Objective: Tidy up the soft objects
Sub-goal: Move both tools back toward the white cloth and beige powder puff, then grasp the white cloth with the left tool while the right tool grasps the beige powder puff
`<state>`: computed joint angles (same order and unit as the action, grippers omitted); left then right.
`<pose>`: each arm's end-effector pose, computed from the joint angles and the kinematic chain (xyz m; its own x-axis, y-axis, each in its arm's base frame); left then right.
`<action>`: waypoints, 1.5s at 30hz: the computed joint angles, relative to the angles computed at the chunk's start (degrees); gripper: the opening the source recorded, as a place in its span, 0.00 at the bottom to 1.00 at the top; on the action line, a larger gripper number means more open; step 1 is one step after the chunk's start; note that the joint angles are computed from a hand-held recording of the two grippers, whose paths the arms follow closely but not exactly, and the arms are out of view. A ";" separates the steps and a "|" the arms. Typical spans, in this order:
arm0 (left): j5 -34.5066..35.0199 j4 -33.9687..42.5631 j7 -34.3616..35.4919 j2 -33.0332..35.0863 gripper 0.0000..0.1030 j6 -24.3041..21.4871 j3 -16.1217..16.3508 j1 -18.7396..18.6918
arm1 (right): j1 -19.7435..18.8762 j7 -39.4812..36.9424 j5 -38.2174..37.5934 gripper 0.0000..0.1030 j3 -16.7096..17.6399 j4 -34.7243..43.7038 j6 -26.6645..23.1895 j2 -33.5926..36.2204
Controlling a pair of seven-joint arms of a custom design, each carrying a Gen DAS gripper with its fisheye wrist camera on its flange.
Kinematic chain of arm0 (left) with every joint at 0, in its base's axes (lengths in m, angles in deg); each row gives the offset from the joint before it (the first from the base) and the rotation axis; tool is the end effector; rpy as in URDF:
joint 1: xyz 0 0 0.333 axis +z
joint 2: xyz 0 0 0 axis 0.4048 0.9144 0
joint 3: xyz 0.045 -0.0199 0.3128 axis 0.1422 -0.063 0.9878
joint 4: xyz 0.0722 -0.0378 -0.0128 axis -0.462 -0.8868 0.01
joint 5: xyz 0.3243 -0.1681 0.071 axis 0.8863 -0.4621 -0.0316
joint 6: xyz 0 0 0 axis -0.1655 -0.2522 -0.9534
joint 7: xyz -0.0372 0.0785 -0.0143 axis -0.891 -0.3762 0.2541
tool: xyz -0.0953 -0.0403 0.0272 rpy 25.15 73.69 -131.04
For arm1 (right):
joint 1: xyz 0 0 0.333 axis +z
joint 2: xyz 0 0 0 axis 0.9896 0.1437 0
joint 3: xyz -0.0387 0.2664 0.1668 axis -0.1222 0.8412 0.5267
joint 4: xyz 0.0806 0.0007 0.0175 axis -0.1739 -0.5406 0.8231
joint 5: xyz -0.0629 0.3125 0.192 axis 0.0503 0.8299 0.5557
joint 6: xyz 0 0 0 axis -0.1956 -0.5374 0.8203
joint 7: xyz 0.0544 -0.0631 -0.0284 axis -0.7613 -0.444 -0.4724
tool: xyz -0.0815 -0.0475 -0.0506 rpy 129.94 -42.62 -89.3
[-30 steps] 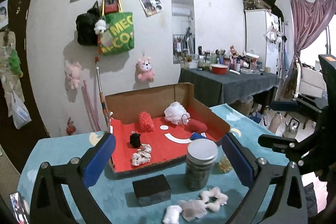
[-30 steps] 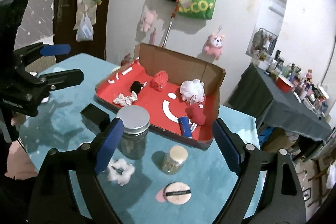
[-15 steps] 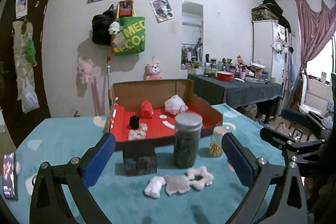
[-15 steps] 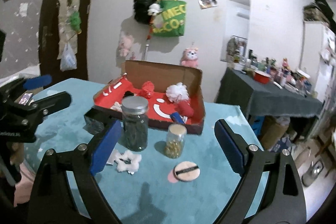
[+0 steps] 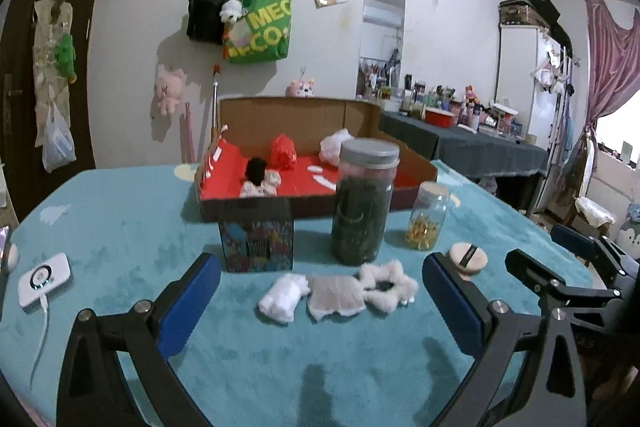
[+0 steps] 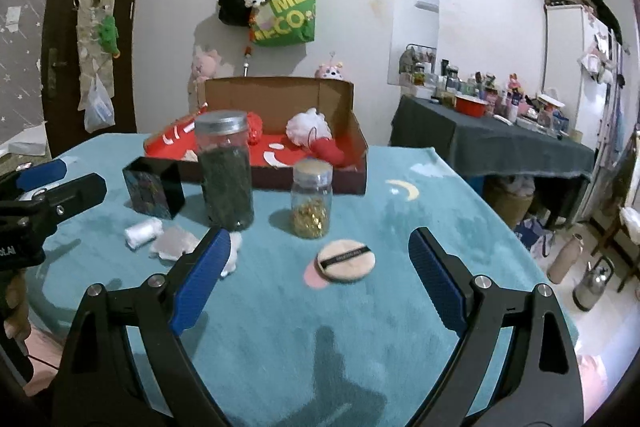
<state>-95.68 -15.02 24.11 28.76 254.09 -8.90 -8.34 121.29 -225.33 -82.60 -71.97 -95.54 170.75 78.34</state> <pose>0.5512 -0.4303 0.3659 -0.5675 -0.8209 0.0639 -0.3757 0.1891 -0.9072 0.4935 0.3997 0.3758 -0.3624 -0.9315 0.0302 -0.3890 0.1217 -0.9132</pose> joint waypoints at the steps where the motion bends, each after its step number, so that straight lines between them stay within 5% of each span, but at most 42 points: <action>1: -0.93 0.29 0.32 0.28 1.00 -0.19 1.15 -1.12 | -0.03 0.49 -0.02 0.89 -0.02 -0.08 0.14 0.19; 15: -7.44 3.98 0.08 3.71 1.00 -6.70 11.23 -9.09 | -0.45 3.15 3.21 0.89 -1.32 0.79 5.09 3.92; 24: -4.65 4.81 -3.82 4.14 1.00 -9.53 12.69 -9.14 | -0.32 2.41 5.04 0.89 -2.24 1.36 6.91 5.20; 36: 0.48 7.43 -10.69 4.88 1.00 -16.37 22.03 -14.24 | -1.24 0.11 7.13 0.89 -2.95 2.03 9.40 5.51; 39: 3.06 9.03 -12.48 5.33 1.00 -19.47 23.27 -14.07 | -1.77 -1.96 8.84 0.89 -3.06 2.42 9.72 5.47; 45: 8.16 13.72 -14.07 6.60 1.00 -25.50 20.24 -9.78 | -3.53 -5.42 12.20 0.89 -3.58 2.95 12.02 5.37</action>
